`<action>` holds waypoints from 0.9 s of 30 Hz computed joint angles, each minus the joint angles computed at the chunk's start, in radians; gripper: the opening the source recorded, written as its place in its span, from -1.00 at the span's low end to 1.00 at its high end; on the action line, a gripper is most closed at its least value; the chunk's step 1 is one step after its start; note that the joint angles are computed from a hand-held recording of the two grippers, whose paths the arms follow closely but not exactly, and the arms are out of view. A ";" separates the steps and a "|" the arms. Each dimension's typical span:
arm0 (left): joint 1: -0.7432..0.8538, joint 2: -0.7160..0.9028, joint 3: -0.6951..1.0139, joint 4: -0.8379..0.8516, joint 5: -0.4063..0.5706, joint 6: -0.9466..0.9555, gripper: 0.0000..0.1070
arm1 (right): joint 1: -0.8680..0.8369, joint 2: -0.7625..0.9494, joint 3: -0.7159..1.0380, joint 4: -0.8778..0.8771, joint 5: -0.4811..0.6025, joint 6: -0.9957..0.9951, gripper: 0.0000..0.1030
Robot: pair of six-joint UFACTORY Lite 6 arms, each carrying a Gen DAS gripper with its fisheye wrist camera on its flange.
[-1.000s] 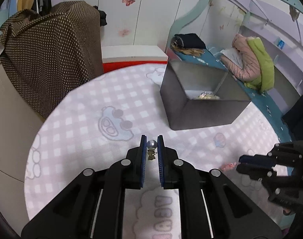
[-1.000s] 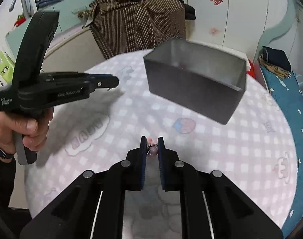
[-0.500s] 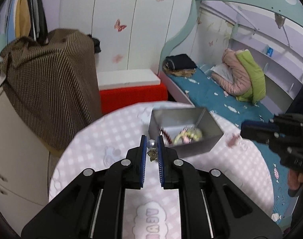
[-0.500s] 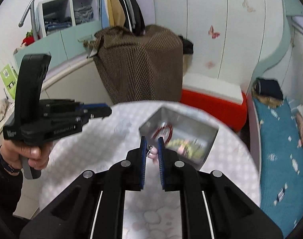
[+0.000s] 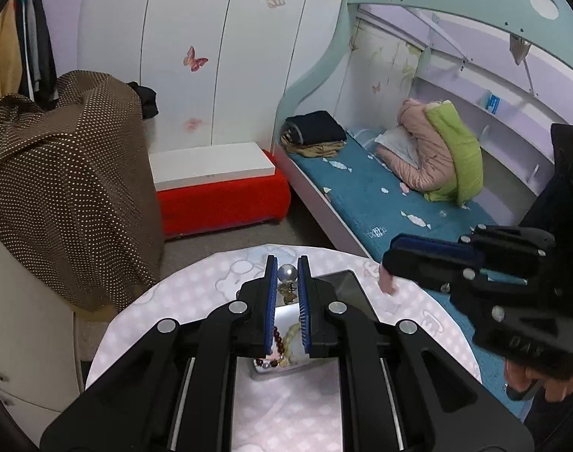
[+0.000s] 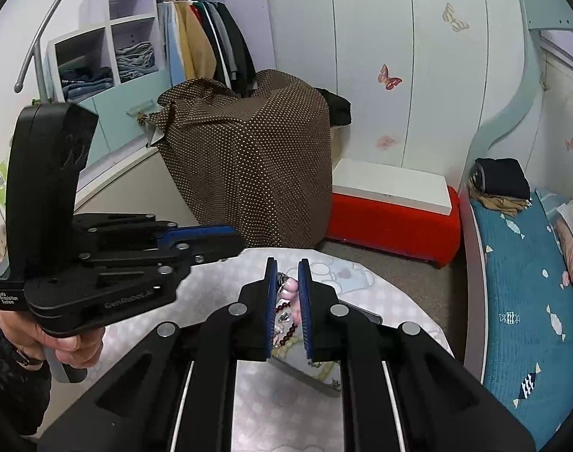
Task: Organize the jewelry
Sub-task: 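Carry the pearl charm in the left gripper to the box while the right carries the pig charm, then open the left gripper over the box while the right gripper releases the pig charm inside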
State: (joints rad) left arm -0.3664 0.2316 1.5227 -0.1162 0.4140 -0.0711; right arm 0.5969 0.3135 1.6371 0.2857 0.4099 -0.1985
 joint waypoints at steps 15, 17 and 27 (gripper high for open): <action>0.009 0.235 0.229 0.009 0.076 -0.053 0.26 | -0.077 0.125 0.083 0.122 0.052 -0.028 -0.51; 0.012 0.214 0.196 0.024 0.062 -0.065 0.39 | -0.080 0.112 0.063 0.112 0.039 -0.010 -0.18; -0.007 0.043 -0.002 0.371 0.000 -0.422 0.77 | -0.112 -0.010 -0.088 0.129 -0.062 0.039 0.86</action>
